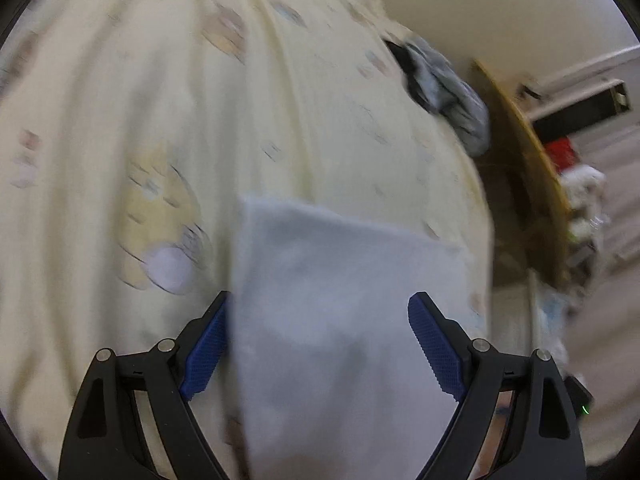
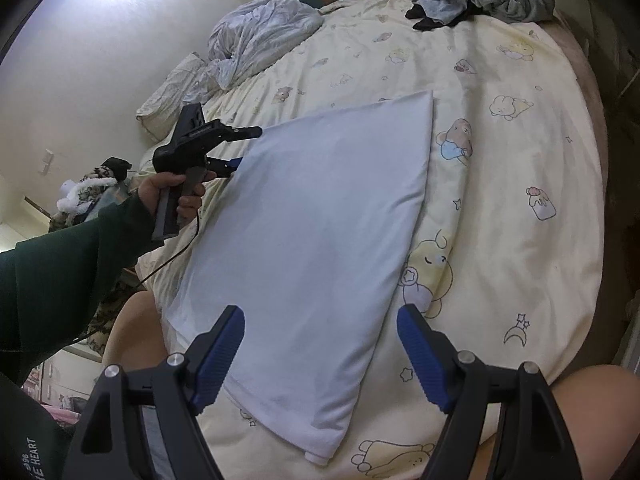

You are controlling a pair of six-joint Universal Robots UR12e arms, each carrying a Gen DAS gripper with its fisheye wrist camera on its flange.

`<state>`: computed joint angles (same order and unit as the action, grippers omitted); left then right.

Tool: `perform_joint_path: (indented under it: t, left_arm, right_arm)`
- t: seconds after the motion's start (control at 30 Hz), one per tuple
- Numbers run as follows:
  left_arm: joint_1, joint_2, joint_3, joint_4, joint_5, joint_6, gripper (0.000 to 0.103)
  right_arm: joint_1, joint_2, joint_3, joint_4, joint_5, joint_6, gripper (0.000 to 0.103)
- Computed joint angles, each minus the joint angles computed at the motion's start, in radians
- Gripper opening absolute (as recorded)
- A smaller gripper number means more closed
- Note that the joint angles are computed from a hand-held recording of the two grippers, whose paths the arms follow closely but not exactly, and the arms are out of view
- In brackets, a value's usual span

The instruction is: Fold clothes

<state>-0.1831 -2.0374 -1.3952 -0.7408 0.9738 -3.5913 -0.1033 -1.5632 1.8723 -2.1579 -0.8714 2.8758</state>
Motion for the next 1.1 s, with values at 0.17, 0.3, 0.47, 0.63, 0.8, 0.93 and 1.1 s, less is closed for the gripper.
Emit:
perform_joint_path:
  t: [0.17, 0.3, 0.47, 0.63, 0.8, 0.93, 1.1]
  left_arm:
    - [0.004, 0.025, -0.046, -0.026, -0.077, 0.035, 0.089]
    - [-0.017, 0.061, -0.078, -0.061, -0.012, 0.097, 0.089]
    - [-0.065, 0.113, -0.12, -0.091, 0.117, 0.124, 0.089]
    - [-0.11, 0.152, -0.159, -0.089, 0.188, 0.145, 0.088]
    - [-0.064, 0.185, -0.256, 0.007, -0.059, 0.018, 0.088]
    - [-0.037, 0.203, -0.316, 0.068, -0.181, -0.055, 0.087]
    - [-0.032, 0.206, -0.318, -0.022, -0.29, 0.002, 0.087]
  right_arm:
    - [0.006, 0.001, -0.005, 0.006, -0.016, 0.001, 0.079]
    - [0.012, -0.002, -0.006, 0.008, -0.03, -0.01, 0.079]
    - [0.02, -0.01, -0.001, 0.006, -0.049, -0.014, 0.079]
    - [0.032, -0.016, 0.001, 0.008, -0.099, -0.012, 0.079]
    - [0.039, -0.029, 0.011, 0.004, -0.136, -0.025, 0.079]
    - [0.04, -0.035, 0.016, 0.008, -0.164, -0.03, 0.079]
    - [0.039, -0.038, 0.02, 0.01, -0.177, -0.027, 0.079]
